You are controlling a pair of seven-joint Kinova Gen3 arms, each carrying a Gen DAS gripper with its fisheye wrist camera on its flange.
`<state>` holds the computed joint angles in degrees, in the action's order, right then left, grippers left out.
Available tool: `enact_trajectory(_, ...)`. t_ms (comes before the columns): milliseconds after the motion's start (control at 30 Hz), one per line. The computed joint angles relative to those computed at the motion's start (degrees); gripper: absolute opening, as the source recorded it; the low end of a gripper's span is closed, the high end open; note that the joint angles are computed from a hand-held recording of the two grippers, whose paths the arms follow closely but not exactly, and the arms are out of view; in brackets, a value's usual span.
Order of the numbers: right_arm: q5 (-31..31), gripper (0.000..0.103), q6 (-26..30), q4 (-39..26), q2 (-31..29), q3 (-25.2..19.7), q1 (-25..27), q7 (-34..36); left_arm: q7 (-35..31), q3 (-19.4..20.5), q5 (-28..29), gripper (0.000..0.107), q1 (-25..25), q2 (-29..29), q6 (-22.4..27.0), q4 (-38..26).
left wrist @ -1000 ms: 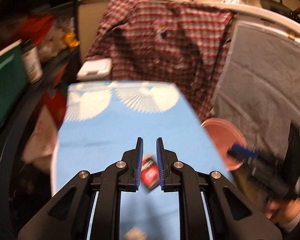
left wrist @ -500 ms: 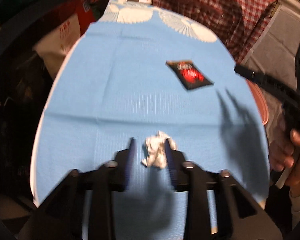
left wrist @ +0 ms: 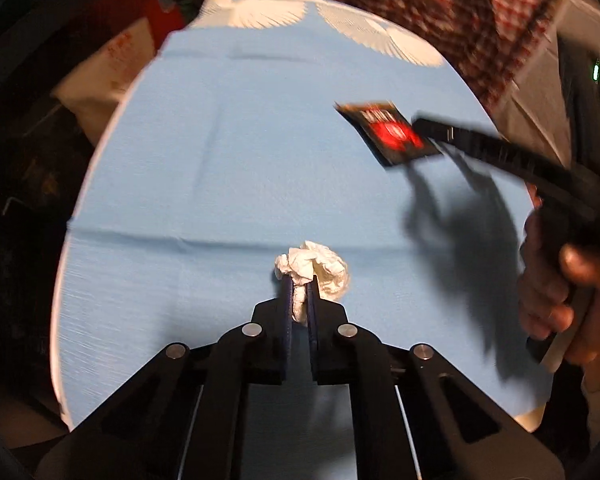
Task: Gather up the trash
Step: 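Grasp the white tissue ball with the left gripper while the right grasps the black sauce packet, then carry the tissue and sauce packet with both grippers over the pink bin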
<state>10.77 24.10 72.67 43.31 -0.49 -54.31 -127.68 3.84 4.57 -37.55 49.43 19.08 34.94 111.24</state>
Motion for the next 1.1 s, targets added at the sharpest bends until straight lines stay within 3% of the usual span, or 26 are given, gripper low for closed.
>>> enact_trajectory(233, 1.55, 0.079, 7.76, -8.11, 4.64, 0.31, -1.59, 2.6, 8.53, -0.91, -4.96, 0.007, 0.69, -1.88, 3.75, 0.55)
enact_trajectory(367, 5.05, 0.081, 12.7, -11.87, 6.73, 2.74, -4.77, 2.0, 9.92, 0.34, -7.31, 0.007, 0.1, -1.96, 4.47, 0.07)
enact_trajectory(467, 6.7, 0.078, 13.25, -11.81, 6.78, 3.06, -5.36, 1.06, 10.61, 0.97, -8.26, 0.007, -0.31, -2.14, 4.78, -0.05)
enact_trajectory(533, 7.54, 0.067, 13.24, -11.22, 6.41, 3.3, -5.55, 0.32, 11.01, 1.23, -8.57, 0.007, -0.72, -2.37, 4.65, 0.15)
enact_trajectory(700, 9.24, 0.062, 12.75, -9.65, 5.43, 3.51, -5.87, -0.77, 12.18, 1.72, -9.71, 0.007, -1.0, -2.77, 4.77, 0.23)
enact_trajectory(733, 9.87, 0.056, 12.56, -9.12, 5.17, 3.92, -6.28, -1.26, 12.39, 1.83, -10.06, 0.007, -0.86, -2.8, 5.09, 0.11)
enact_trajectory(1100, 13.16, 0.051, 7.22, -0.48, -0.19, 5.37, -6.73, -6.44, 13.45, 2.99, -11.67, 0.007, 0.13, -2.49, 7.78, -1.61)
